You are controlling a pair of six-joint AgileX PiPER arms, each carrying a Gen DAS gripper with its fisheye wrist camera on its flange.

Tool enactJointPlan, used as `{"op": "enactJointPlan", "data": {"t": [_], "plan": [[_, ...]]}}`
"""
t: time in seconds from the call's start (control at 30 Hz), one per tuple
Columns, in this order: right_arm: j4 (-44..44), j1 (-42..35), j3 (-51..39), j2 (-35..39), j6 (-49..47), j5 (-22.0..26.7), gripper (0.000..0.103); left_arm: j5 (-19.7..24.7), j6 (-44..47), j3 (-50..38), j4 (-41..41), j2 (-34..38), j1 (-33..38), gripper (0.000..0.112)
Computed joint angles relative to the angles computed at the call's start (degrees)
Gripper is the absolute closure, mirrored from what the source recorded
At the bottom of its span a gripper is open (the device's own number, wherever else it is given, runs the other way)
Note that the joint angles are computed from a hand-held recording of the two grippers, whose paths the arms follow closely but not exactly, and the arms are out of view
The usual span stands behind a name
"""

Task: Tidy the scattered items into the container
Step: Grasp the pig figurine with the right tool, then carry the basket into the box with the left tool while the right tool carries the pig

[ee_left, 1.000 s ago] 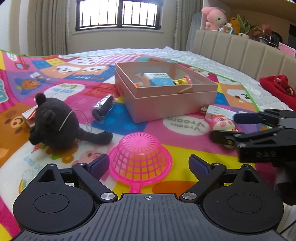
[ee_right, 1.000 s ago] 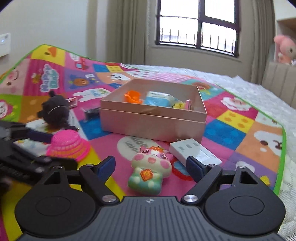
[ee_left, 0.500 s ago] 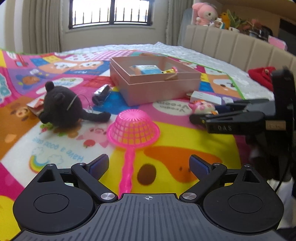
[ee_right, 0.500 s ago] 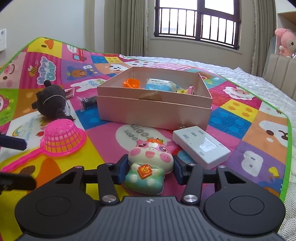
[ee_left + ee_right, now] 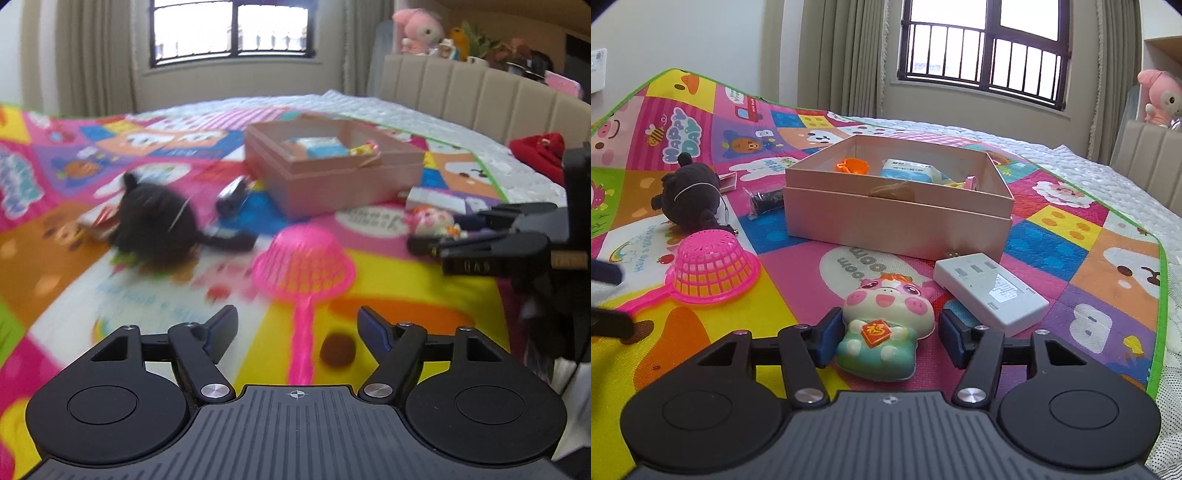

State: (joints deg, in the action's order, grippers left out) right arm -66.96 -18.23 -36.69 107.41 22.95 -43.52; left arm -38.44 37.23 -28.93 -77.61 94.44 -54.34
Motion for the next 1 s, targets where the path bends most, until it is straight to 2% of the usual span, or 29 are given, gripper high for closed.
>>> {"op": "enactJointPlan", "data": {"t": [0.03, 0.07, 0.1, 0.13, 0.2, 0.37, 0.5, 0.67, 0.83, 0.93, 1.0], "plan": [[0.28, -0.02, 0.13, 0.0, -0.24, -0.15, 0.047, 1.14, 1.41, -1.44, 1.24, 0.96, 1.74, 0.025], [0.39, -0.12, 0.25, -0.08, -0.31, -0.35, 0.047, 2.09, 3.2, -3.22, 1.71, 2.18, 3.46, 0.024], [0.18, -0.24, 0.38, -0.27, -0.1, -0.43, 0.048, 3.16, 5.08, -5.13, 1.57, 3.5, 5.08, 0.024], [-0.93, -0.53, 0.35, -0.65, 0.97, -0.41, 0.054, 4.42, 6.16, -6.68, 1.97, 4.59, 6.56, 0.024], [-3.67, -1.41, 0.43, -1.79, 3.52, -0.51, 0.054, 6.85, 7.38, -9.58, 3.13, 7.0, 9.01, 0.025], [-7.39, -4.01, 1.57, -4.61, 5.29, -1.31, 0.055, 6.44, 8.64, -12.44, 2.05, 10.2, 9.34, 0.033], [-11.46, -6.65, 2.0, -7.25, 7.95, -3.01, 0.055, 4.44, 9.93, -11.26, -0.35, 7.85, 6.38, 0.033], [-15.21, -10.82, 3.04, -11.64, 9.94, -7.46, 0.055, 0.24, 11.8, -9.98, -3.52, 2.88, 1.21, 0.033], [-16.91, -13.84, 2.6, -16.18, 12.03, -12.68, 0.055, -3.09, 11.96, -10.59, -1.86, -3.53, 0.2, 0.033], [-15.08, -14.39, 1.18, -17.99, 12.21, -15.6, 0.055, -2.2, 14.94, -14.44, 0.8, -5.31, 3.25, 0.033], [-12.77, -13.35, -0.61, -18.42, 12.46, -15.9, 0.055, 1.21, 17.1, -18.61, 2.42, -4.9, 7.21, 0.033]]}}
